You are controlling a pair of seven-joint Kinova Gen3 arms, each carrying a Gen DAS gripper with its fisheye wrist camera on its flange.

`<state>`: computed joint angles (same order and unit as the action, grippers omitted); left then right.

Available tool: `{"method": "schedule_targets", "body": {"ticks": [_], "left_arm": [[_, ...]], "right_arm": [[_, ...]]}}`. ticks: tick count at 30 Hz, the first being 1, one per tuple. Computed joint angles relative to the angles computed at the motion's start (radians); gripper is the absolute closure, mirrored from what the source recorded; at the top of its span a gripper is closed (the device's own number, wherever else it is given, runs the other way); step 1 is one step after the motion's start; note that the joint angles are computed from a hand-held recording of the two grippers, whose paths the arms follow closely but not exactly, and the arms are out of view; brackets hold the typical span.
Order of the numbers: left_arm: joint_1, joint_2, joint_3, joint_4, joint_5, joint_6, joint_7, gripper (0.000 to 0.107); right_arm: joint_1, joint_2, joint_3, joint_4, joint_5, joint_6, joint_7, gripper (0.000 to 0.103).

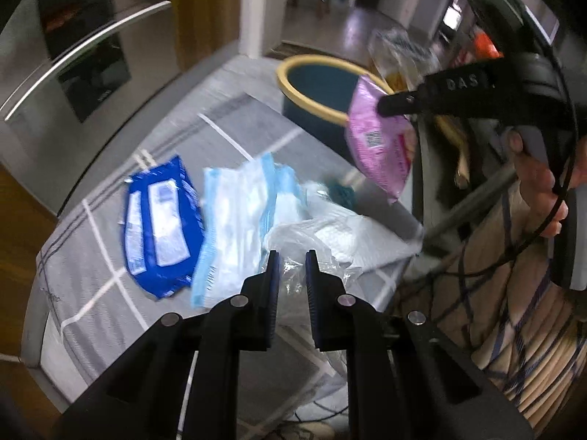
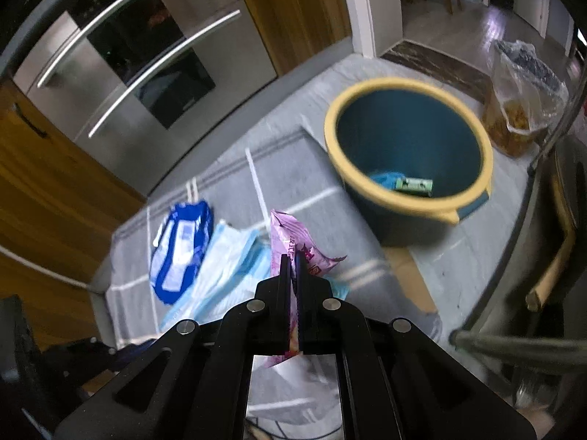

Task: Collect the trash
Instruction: 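Lift the pink wrapper with the right gripper while the left grasps the clear plastic bag, then carry both items over the teal bin and open both grippers to drop them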

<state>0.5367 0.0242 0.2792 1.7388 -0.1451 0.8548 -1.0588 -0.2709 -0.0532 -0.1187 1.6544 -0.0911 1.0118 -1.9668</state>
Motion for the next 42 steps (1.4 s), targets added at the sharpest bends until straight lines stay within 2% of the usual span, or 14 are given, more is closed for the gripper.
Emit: {"method": "schedule_targets", "body": {"ticks": [7, 12, 17, 21, 24, 28, 32, 37, 42], "left_arm": [[-0.035, -0.039, -0.01, 0.015, -0.039, -0.058, 0.052, 0.093], [-0.068, -0.084, -0.013, 0.039, -0.001, -0.12, 0.033, 0.093], [-0.095, -0.102, -0.005, 0.023, 0.008, -0.135, 0.029, 0.093], [-0.109, -0.086, -0.001, -0.009, -0.003, -0.134, 0.02, 0.093], [-0.106, -0.055, 0.001, -0.036, -0.034, -0.128, 0.023, 0.093], [-0.094, -0.004, -0.014, -0.085, -0.044, -0.123, 0.007, 0.093], [-0.059, 0.068, -0.033, -0.157, -0.104, -0.106, 0.018, 0.093], [-0.013, 0.177, -0.065, -0.291, -0.123, -0.082, -0.013, 0.093], [0.028, 0.295, -0.09, -0.445, -0.085, -0.055, -0.075, 0.093]], "right_arm": [[0.026, 0.039, 0.024, -0.065, 0.012, -0.037, 0.027, 0.1], [0.037, 0.057, 0.031, -0.069, 0.029, -0.082, 0.026, 0.1], [0.054, 0.08, 0.04, -0.063, -0.027, -0.077, 0.053, 0.1], [0.057, 0.072, 0.041, -0.063, -0.023, -0.099, 0.05, 0.1], [0.067, 0.071, 0.046, -0.065, -0.044, -0.101, 0.059, 0.1], [0.066, 0.076, 0.044, -0.074, -0.018, -0.106, 0.05, 0.1], [0.078, 0.095, 0.054, -0.093, -0.01, -0.102, 0.04, 0.1], [0.11, 0.124, 0.079, -0.123, 0.005, -0.114, 0.014, 0.099], [0.147, 0.169, 0.107, -0.148, 0.044, -0.125, -0.029, 0.1]]}}
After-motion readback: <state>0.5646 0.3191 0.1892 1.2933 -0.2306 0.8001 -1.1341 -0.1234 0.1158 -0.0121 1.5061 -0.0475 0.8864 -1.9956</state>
